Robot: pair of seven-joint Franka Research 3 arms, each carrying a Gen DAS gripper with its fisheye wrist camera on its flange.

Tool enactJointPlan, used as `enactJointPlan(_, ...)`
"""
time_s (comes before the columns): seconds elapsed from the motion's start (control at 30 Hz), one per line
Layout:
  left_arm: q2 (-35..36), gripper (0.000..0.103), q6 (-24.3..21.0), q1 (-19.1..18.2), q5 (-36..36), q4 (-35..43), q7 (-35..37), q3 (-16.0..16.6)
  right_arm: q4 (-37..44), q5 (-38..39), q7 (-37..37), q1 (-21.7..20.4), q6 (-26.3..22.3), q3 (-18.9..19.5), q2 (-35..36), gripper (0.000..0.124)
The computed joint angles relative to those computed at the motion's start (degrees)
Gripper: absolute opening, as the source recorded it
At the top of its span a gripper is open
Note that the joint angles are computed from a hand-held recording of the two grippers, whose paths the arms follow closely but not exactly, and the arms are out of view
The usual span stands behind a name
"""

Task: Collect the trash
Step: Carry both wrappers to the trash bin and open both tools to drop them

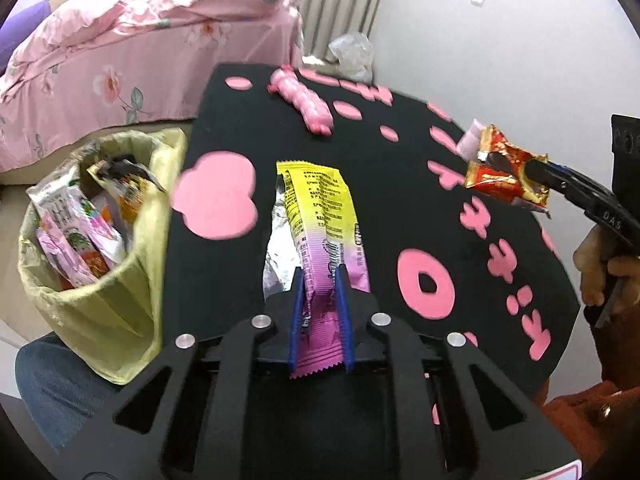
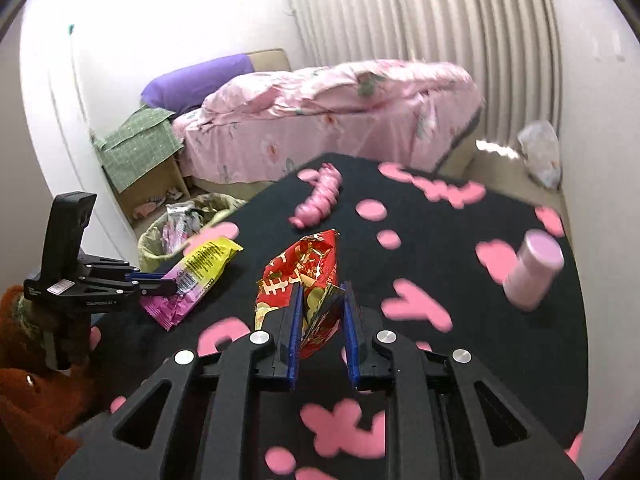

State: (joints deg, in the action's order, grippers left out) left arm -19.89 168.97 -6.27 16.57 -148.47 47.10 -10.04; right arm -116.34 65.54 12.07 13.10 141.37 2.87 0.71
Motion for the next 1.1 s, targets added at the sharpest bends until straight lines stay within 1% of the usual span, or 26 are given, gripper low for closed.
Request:
enactJointPlan(0.1,-4.2,0.014,2.1,4.7,3.0,-2.2,-4.0,-1.9,3.0,0.3,-1.2,1.2,0.2,1.2,1.2,0.019)
enactJointPlan(0.13,-6.8,0.014,1.9,7.7,4.8,-3.2,-6.0,-3.1,4.3,0.1,-1.2,1.6,0.2,1.6,1.8,0.019)
enactJointPlan(0.17,-8.2,0.014,1.5,9.6,6.0,-3.7,-7.4,-3.9,5.9,0.0,-1.3,2.1,0.1,2.1,2.6,0.019)
enactJointPlan(0.27,-14.0,0.014,-0.8,14.9,8.5,-6.0,-11.1,-4.1,11.3,-1.4,0.0,3.8,-0.8,4.0,5.8,0.019)
enactJointPlan(0.3,-15.2,0.014,-1.1,15.8,9.0,-6.8,-11.7,-3.5,13.4,-2.5,0.8,4.6,-0.7,4.7,7.3,0.019)
enactJointPlan(0.33,-16.2,0.014,-1.0,16.4,9.3,-7.5,-11.5,-2.1,15.2,-3.7,1.8,5.2,-0.6,5.4,8.7,0.019)
enactJointPlan(0.43,-16.5,0.015,0.0,18.0,9.3,-8.9,-10.0,1.5,22.6,-10.2,7.9,7.9,-1.3,7.3,14.8,0.019)
enactJointPlan(0.53,-13.9,0.015,0.8,20.5,9.3,-8.9,-9.3,2.4,29.9,-18.3,14.4,11.3,0.4,8.6,21.6,0.019)
enactJointPlan(0.57,-12.4,0.015,1.7,20.0,8.6,-9.1,-8.3,3.9,32.9,-21.3,17.5,12.4,-0.3,8.8,24.2,0.019)
enactJointPlan(0.63,-8.9,0.015,2.7,18.7,6.9,-8.7,-6.1,6.1,40.8,-27.2,25.0,14.6,-4.3,8.7,30.6,0.019)
enactJointPlan(0.73,-6.0,0.015,2.1,18.8,5.6,-8.5,-4.7,6.1,52.6,-36.6,34.3,17.9,-11.7,7.5,39.3,0.019)
enactJointPlan(0.77,-5.5,0.015,2.5,18.0,4.6,-8.8,-3.8,7.0,56.3,-39.2,36.6,18.8,-14.4,7.2,41.9,0.019)
enactJointPlan(0.83,-5.1,0.015,3.6,17.4,3.3,-9.6,-2.8,7.6,62.1,-42.7,39.5,20.1,-18.6,7.1,46.0,0.019)
enactJointPlan(0.9,-5.1,0.015,4.7,17.3,2.2,-10.3,-1.8,8.1,64.8,-44.6,40.5,20.8,-19.7,7.3,48.0,0.019)
enactJointPlan(1.0,-5.0,0.015,5.4,18.3,1.5,-10.4,-1.2,7.5,65.8,-46.7,41.0,21.8,-18.2,7.3,48.9,0.019)
enactJointPlan(1.1,-4.2,0.015,6.1,18.6,0.8,-9.9,-0.3,7.6,64.5,-46.3,40.3,21.1,-17.1,8.3,48.4,0.019)
